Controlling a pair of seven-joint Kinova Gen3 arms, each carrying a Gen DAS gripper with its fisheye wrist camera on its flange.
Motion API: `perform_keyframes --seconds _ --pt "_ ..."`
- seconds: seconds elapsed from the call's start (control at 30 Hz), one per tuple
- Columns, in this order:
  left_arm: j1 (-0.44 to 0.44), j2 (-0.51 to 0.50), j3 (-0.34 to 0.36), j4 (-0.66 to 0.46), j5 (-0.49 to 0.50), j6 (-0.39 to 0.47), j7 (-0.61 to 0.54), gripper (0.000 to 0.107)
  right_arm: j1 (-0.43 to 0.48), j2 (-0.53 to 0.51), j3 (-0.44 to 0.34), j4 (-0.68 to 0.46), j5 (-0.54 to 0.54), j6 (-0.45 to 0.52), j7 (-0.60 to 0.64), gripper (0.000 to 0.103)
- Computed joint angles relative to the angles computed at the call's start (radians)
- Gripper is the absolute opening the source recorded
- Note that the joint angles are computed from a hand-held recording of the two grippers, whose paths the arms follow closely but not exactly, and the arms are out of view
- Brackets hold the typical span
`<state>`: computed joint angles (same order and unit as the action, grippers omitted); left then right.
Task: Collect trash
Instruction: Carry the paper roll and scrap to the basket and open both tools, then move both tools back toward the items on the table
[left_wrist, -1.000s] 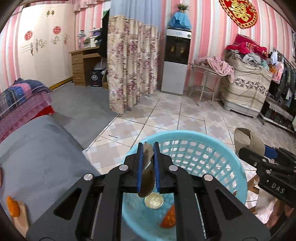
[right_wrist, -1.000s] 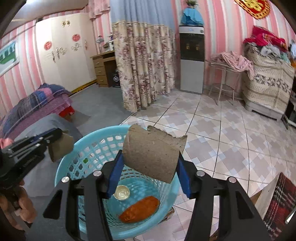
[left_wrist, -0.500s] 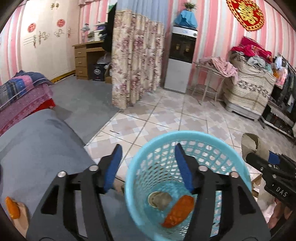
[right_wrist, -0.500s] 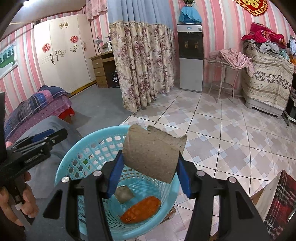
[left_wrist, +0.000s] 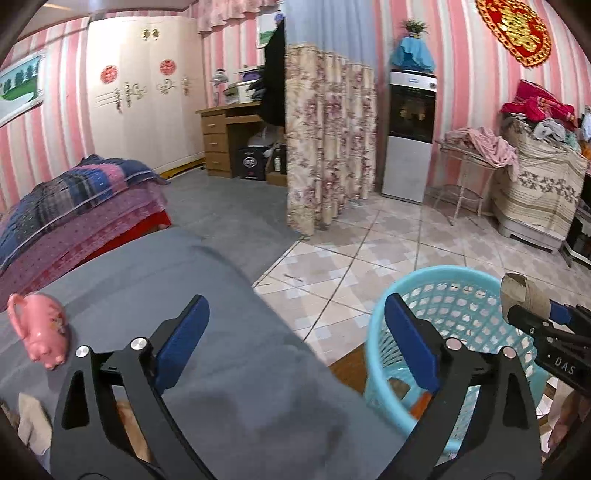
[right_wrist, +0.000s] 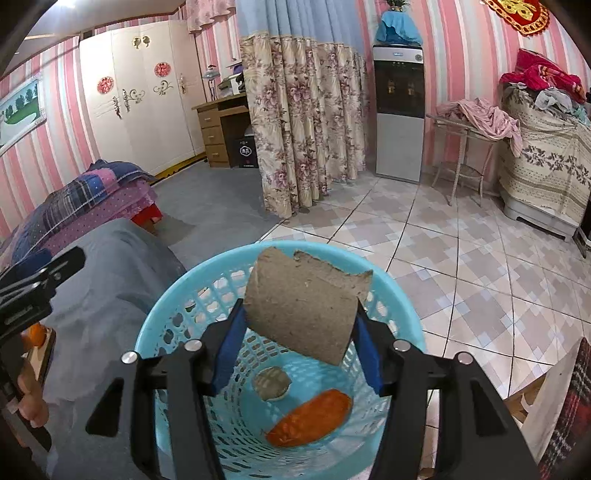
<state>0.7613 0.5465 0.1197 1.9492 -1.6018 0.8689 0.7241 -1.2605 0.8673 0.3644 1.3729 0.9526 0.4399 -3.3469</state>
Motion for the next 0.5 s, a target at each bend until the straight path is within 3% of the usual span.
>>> perform_keyframes --seconds 0.13,0.23,0.5 --pt "0.000 -0.020 0.002 0.034 0.007 0.011 0.024 0.094 -0.001 0.007 -0.003 -0.015 -0.002 0.007 -0.002 0.069" --pt "-0.001 -0.034 0.008 0.054 0.017 0.025 0.041 0.096 -0.016 0.008 0.009 -0.017 0.011 0.014 -0.017 0.086" --pt "0.014 -0.054 0.028 0.104 0.065 0.078 0.072 0.096 0.002 0.002 -0.036 -0.043 0.010 0.063 0.004 0.088"
